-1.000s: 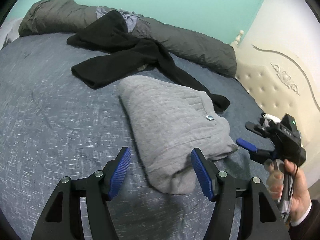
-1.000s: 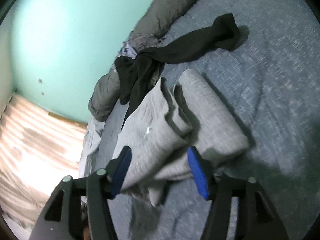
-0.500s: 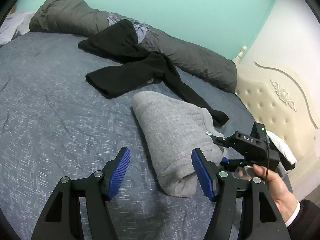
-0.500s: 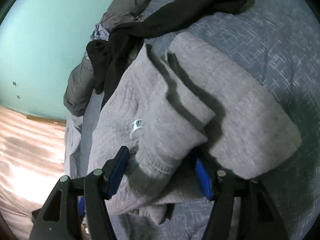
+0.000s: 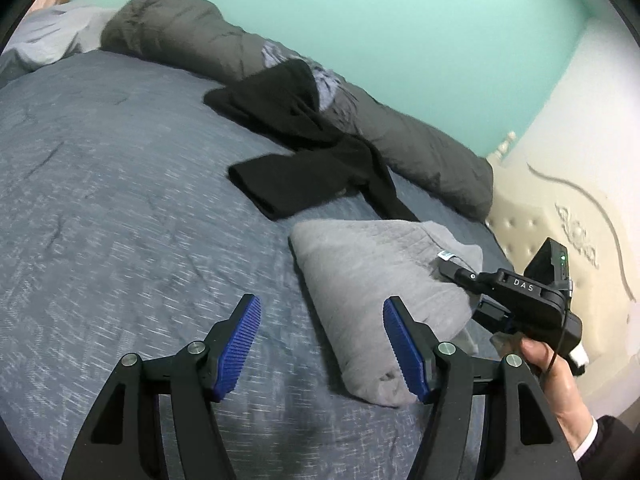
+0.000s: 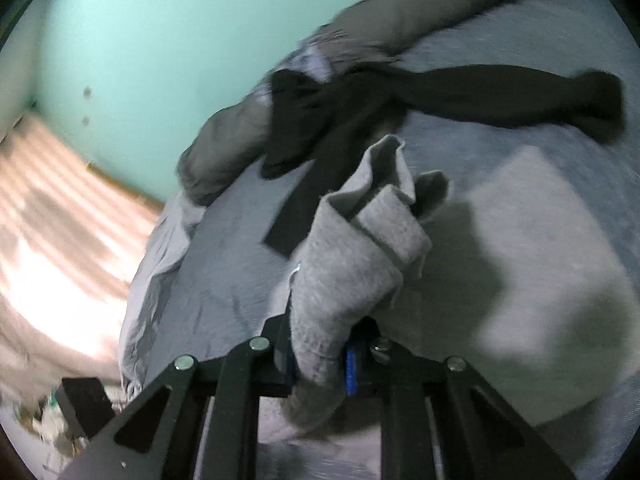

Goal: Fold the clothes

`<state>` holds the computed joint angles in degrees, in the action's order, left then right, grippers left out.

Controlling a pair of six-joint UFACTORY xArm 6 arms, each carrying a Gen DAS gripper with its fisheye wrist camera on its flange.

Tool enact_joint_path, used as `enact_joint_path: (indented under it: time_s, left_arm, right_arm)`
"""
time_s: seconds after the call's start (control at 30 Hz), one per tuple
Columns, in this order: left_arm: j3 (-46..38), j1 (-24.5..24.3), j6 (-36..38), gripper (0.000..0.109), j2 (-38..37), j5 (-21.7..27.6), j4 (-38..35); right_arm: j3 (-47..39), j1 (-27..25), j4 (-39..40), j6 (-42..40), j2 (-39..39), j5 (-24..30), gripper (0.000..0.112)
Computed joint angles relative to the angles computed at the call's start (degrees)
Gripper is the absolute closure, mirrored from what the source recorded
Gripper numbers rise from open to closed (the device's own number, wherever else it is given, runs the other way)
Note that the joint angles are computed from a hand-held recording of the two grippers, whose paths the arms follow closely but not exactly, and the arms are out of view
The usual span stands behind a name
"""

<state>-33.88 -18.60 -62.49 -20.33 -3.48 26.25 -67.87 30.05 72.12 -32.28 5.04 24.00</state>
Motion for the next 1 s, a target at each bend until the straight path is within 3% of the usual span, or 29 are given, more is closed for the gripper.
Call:
enact_joint_path:
  time_s: [0.23, 0.3, 0.4, 0.53, 0.67, 0.8, 1.0]
  left_arm:
    - [6.2, 3.87, 6.44, 0.041, -6.92, -0.27, -8.66]
    - [7.73, 5.59, 5.16, 0.041, -8.97, -0.2, -7.75]
    - [9.79, 8.44, 3.84, 0.04, -11.89, -0.09, -6.85]
    - [12.0, 10.54, 5.72, 0.038, -14.47, -0.1, -9.93]
    - [13.59, 10.74, 9.48, 0.037, -15.73, 0.0, -14.46]
    - [14.04, 10.36, 10.79, 0.037, -16.29, -0.38, -16.47]
    - [13.36, 9.02, 11.66, 0.037, -15.05, -0.92, -17.44]
  right_arm:
    - [-9.01, 8.82, -16.54, 9.23, 6.09, -0.1, 0.096]
    - [-12.23, 11.36, -23.5, 13.06, 8.65, 1.46, 0.096]
    - [-16.54, 14.02, -27.88, 15.17, 12.11, 4.72, 0.092]
    - [-17.82, 15.72, -25.84, 13.76, 13.52, 6.36, 0.078]
    - [-15.82, 15.98, -17.72, 7.83, 11.37, 5.4, 0.064]
    - [-12.39, 14.27, -12.98, 4.18, 7.24, 3.53, 0.062]
    - [-2.52, 7.29, -22.5, 18.7, 1.92, -1.85, 0.057]
